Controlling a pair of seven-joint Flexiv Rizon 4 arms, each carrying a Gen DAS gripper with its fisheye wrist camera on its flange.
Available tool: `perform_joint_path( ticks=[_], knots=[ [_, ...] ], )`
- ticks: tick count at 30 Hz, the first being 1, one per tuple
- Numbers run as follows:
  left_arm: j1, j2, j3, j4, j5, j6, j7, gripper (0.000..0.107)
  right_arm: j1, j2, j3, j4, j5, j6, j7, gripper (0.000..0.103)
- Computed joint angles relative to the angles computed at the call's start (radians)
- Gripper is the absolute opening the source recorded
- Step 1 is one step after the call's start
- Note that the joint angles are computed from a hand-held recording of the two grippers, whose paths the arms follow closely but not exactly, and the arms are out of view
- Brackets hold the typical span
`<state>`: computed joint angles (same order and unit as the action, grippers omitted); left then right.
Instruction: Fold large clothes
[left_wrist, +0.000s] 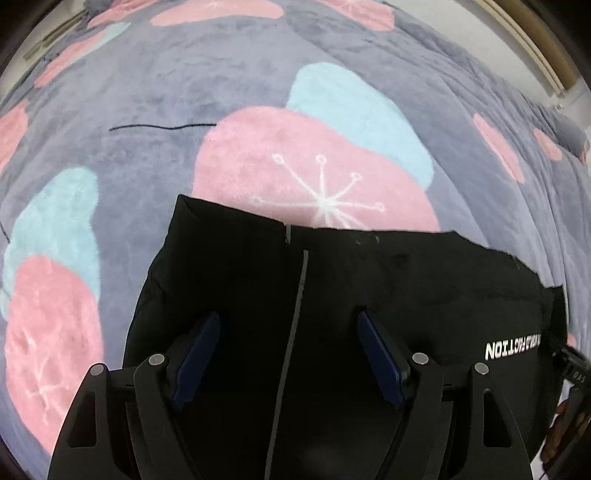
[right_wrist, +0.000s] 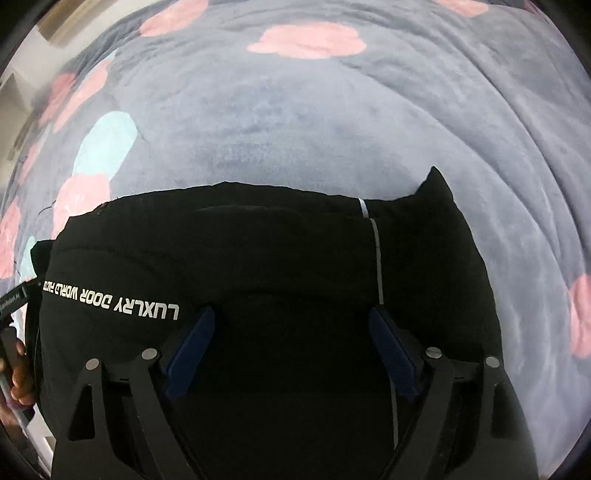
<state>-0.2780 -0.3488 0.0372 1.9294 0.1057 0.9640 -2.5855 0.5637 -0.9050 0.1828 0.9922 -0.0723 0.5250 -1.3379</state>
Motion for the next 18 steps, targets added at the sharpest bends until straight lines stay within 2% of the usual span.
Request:
perform_joint_path(
  ticks=[4, 9, 14, 18],
  knots=[
    [0.018, -0.012, -0.005, 0.011, -0.035, 0.028, 0.018, 0.079, 0.001, -0.015, 0.004, -0.022, 0.005, -0.017, -0.006, 0.088],
    [0.005, 0.002, 0.006, 0.017, -0.01, 0.043, 0.013, 0.078, -0.024, 0.0, 0.022, -0.021, 0.043, -0.012, -0.027, 0.088],
    [0.007, 0.088, 0.009, 0.091, -0.004, 0.085, -0.002, 0.079, -0.042, 0.084, 0.008, 0.092, 0.041, 0.057, -0.037, 0.087],
    [-0.002, 0.165, 0.017, 0.143, 0.049, 0.084, -0.091, 0.079, -0.074, 0.141, 0.014, 0.17, 0.053, 0.1, -0.017, 0.087]
  ],
)
